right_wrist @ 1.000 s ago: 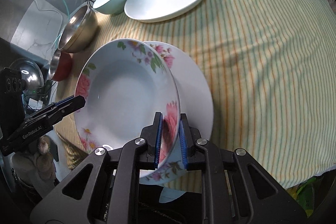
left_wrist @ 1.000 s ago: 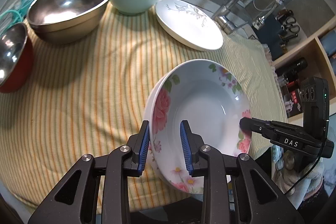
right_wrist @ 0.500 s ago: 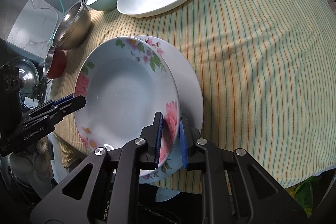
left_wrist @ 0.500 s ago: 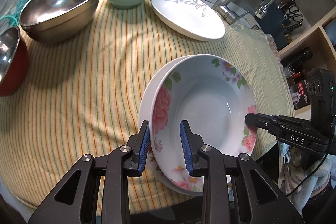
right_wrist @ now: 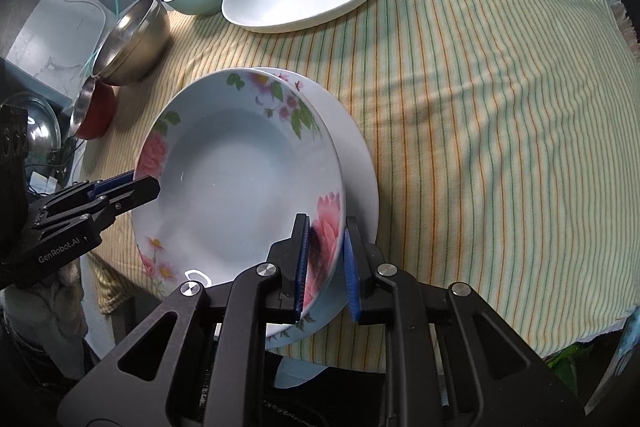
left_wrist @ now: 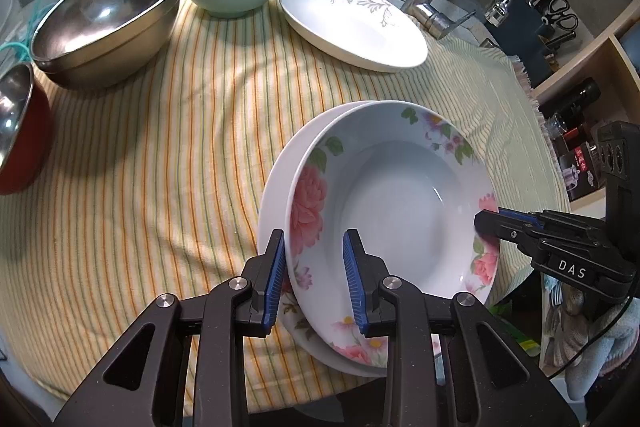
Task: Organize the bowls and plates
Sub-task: 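Lower the rose plate into the blossom plate and open the right gripper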
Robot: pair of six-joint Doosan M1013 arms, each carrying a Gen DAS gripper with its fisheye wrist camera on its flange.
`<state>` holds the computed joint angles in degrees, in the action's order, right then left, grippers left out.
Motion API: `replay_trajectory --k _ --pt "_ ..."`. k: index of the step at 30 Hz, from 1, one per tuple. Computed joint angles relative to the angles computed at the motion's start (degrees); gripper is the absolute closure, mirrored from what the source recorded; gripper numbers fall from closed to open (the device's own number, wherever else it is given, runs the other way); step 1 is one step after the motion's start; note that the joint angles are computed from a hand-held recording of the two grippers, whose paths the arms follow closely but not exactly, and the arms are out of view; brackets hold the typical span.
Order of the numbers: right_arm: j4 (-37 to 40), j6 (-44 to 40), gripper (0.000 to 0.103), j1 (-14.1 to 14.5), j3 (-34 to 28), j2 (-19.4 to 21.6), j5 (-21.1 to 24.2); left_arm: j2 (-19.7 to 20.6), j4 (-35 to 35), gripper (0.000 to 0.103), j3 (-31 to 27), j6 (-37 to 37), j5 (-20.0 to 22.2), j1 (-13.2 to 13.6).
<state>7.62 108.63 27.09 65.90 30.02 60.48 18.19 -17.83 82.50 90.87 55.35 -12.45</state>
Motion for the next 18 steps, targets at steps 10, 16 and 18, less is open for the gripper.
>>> replay_trajectory --k 10,16,18 --pt "-3.8 -0.1 0.078 0.8 -0.6 0.2 0.5 0.0 0.6 0.076 0.1 -0.5 -0.4 -0.2" --pt "-3.7 0.3 0.078 0.9 -0.4 0.0 -0.1 -0.1 0.3 0.076 0.0 -0.7 -0.5 0.0" --pt "-3.6 0.2 0.073 0.8 -0.1 -0.3 -0.8 -0.2 0.2 0.076 0.0 -0.7 -0.6 0.1"
